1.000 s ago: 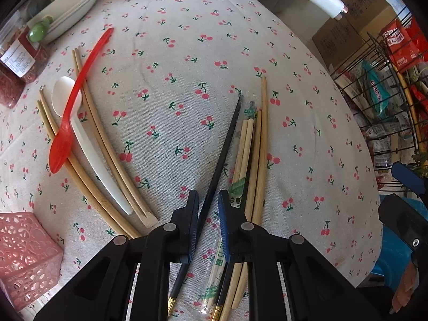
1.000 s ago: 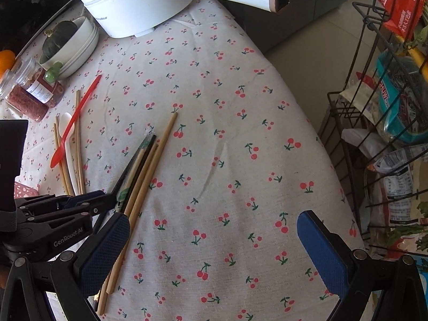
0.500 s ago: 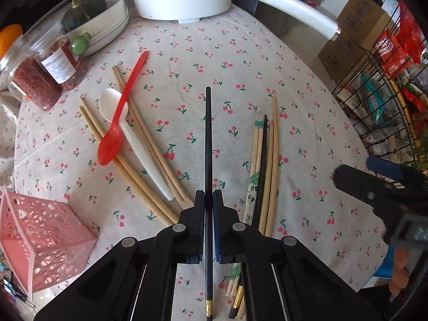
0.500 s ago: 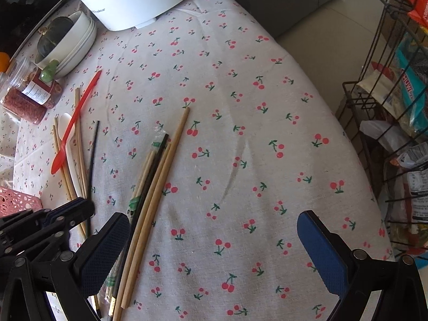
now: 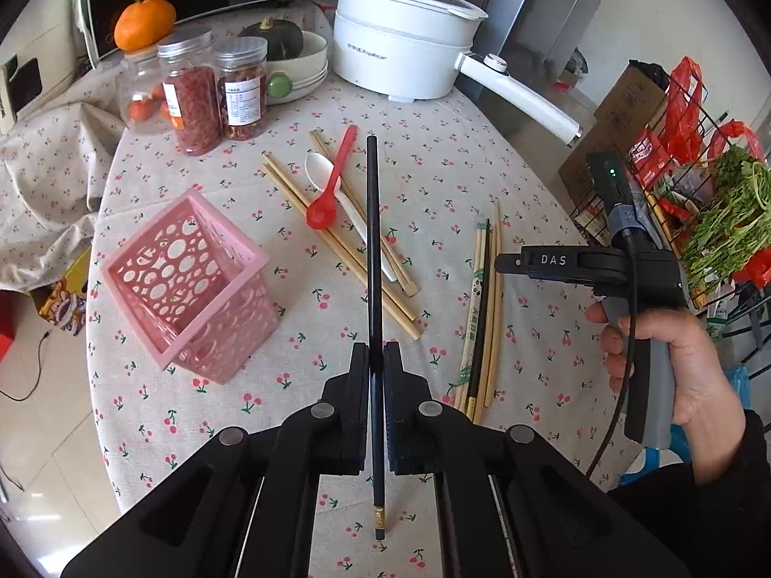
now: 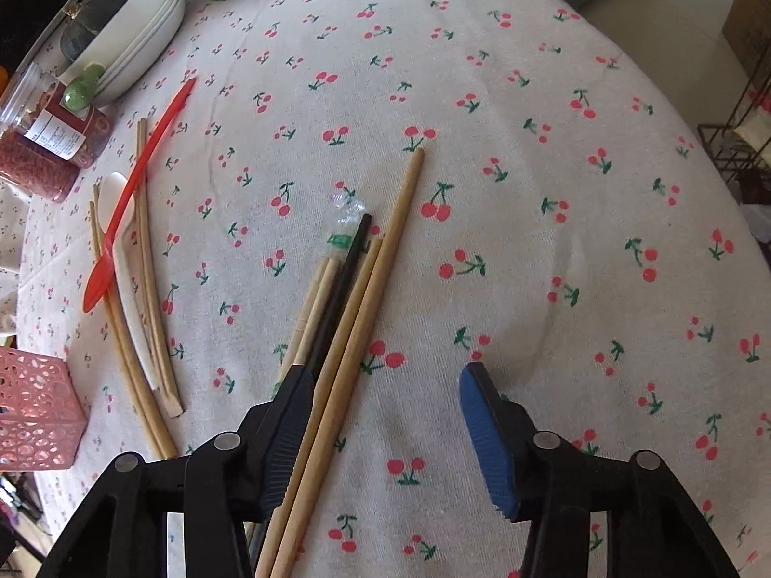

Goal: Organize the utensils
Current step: 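Grasp a plain wooden chopstick with the right gripper while the left lifts the black chopstick, then carry both chopsticks over the pink basket and open both grippers to drop them in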

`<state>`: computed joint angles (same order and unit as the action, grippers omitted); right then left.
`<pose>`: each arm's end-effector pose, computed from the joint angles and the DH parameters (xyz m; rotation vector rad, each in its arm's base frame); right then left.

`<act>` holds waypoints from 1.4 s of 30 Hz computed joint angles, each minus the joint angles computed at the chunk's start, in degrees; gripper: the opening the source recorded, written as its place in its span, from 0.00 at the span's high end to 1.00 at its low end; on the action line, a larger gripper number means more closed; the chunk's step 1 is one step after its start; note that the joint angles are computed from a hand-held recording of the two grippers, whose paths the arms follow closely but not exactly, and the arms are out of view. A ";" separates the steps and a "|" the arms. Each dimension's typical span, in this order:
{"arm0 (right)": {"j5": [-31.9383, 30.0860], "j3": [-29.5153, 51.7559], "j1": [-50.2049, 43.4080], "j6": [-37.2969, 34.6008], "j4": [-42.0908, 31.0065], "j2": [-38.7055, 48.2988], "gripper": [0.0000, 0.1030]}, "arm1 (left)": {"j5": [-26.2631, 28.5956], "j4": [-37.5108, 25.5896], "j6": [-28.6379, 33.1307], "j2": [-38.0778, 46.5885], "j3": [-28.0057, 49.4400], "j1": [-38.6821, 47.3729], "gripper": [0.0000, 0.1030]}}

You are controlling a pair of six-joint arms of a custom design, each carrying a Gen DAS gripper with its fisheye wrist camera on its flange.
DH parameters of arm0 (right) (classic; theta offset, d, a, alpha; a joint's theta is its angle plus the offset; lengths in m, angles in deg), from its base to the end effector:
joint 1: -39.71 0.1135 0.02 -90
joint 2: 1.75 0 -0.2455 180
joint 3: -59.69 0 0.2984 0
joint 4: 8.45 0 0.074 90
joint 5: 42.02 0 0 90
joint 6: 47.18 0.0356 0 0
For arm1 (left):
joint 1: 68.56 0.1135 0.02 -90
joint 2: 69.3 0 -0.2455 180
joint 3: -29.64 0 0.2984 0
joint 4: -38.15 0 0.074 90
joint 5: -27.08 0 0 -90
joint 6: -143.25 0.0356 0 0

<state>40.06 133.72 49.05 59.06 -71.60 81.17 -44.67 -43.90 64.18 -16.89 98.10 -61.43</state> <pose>0.3132 0.0565 0.2071 0.1405 2.8488 0.2923 0.2007 0.0139 0.2920 0.1790 2.6566 -0.3334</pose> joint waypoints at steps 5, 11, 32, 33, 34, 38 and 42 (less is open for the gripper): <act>5.72 0.67 2.73 -1.07 -0.52 0.63 0.57 | 2.64 -1.19 3.65 -0.53 -0.16 3.92 0.95; 9.06 1.84 5.46 -0.86 -1.40 1.38 0.61 | 4.77 -3.31 6.02 -1.40 0.66 6.64 0.95; 3.24 -1.40 4.71 -3.51 1.10 -11.50 0.93 | 10.56 -4.75 10.41 -8.32 5.13 15.80 0.95; 2.42 -1.71 4.85 -3.41 1.39 -14.09 0.93 | 11.89 -4.98 10.85 -8.58 6.11 17.14 0.95; 1.91 -1.74 5.37 -3.04 2.14 -16.11 0.93 | 13.52 -5.28 11.30 -8.72 7.25 18.74 0.95; 1.70 -2.05 8.68 -1.64 5.82 -23.44 0.93 | 20.67 -6.15 13.16 -8.85 12.16 25.95 0.95; 2.35 -2.95 12.55 -0.12 11.13 -28.82 0.93 | 26.51 -6.59 14.97 -7.65 16.31 32.69 0.95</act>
<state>42.41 130.77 61.60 58.94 -60.48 52.35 -18.16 -50.49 79.15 -24.55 114.41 -28.75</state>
